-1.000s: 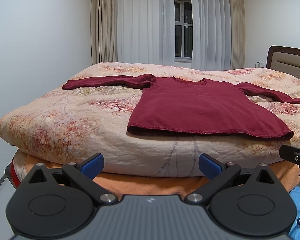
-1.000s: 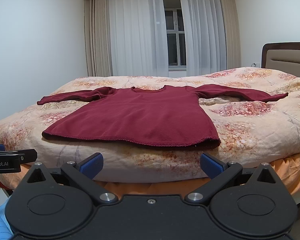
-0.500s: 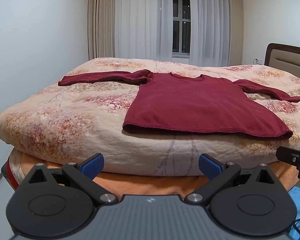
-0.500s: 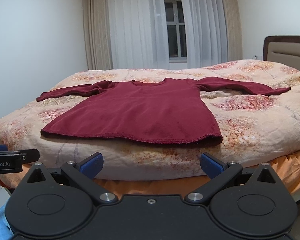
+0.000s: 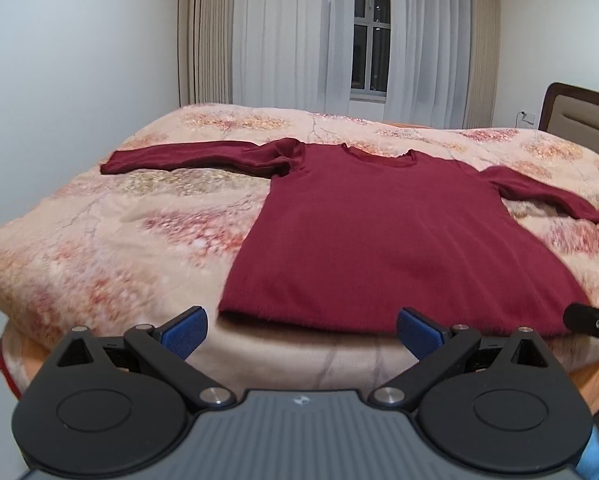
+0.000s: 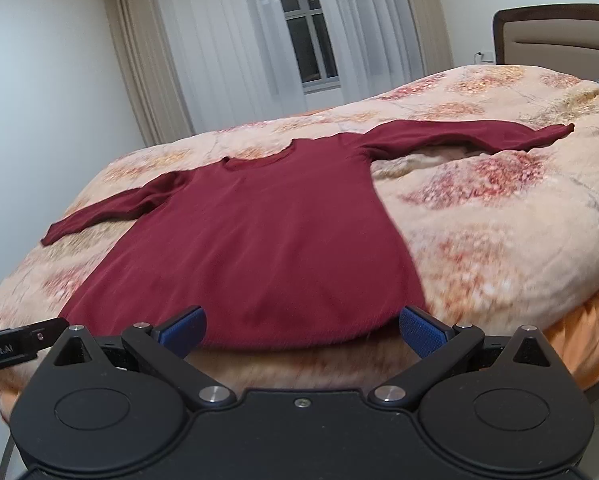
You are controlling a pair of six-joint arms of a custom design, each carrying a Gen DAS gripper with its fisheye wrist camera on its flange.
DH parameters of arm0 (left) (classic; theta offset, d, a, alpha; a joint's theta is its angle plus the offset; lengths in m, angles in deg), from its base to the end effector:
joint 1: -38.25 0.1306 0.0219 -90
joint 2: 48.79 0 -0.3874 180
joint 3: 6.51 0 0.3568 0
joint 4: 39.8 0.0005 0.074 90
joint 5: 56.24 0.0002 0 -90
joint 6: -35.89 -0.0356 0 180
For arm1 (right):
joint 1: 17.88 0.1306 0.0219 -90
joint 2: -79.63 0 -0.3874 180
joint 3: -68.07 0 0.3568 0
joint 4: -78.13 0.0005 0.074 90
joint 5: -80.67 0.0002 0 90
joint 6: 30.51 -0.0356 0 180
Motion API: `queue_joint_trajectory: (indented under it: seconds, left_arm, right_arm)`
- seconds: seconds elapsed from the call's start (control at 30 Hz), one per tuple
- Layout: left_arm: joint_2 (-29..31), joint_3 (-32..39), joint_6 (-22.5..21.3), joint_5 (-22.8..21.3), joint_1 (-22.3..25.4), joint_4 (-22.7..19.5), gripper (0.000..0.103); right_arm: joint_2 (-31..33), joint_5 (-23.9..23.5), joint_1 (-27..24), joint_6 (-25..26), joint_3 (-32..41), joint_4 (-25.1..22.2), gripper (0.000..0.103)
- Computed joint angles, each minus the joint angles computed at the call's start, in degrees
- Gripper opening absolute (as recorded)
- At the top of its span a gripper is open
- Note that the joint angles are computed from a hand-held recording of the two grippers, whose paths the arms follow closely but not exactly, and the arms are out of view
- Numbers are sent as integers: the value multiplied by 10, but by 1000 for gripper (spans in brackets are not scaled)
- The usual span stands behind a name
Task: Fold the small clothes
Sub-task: 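Reach the right gripper to a sleeve cuff and close on it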
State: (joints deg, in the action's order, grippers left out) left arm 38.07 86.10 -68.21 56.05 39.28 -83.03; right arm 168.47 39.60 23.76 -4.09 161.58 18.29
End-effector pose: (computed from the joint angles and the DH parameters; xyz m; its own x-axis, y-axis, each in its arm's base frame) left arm 0.4406 -0.0061 0.4879 -0.5208 0.2161 -0.8259 0.4240 0.9052 -0.0305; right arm 0.3359 0.2620 0.4669 -0.3757 0.4532 -0.8083 0.4983 0.8342 0.2361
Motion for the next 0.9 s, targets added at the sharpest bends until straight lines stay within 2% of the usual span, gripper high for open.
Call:
queue_joint_trajectory:
  seconds: [0.1, 0.17, 0.47, 0.67, 0.9]
  left_arm:
    - [39, 57, 27, 14, -13, -43, 103]
    - [61, 87, 40, 15, -24, -60, 103]
    - [125, 176, 52, -52, -83, -62, 103]
    - [185, 249, 53, -90, -124, -61, 103]
    - [285, 370, 66, -120, -175, -76, 103]
  right_arm:
    - [1, 8, -23, 21, 10, -11, 103]
    - [-5, 11, -38, 43, 5, 1, 103]
    - [-18, -15, -121, 107, -14, 46, 103]
    - [-15, -42, -182, 163, -28, 94, 103]
    - [1, -46, -260, 260, -39, 145, 103]
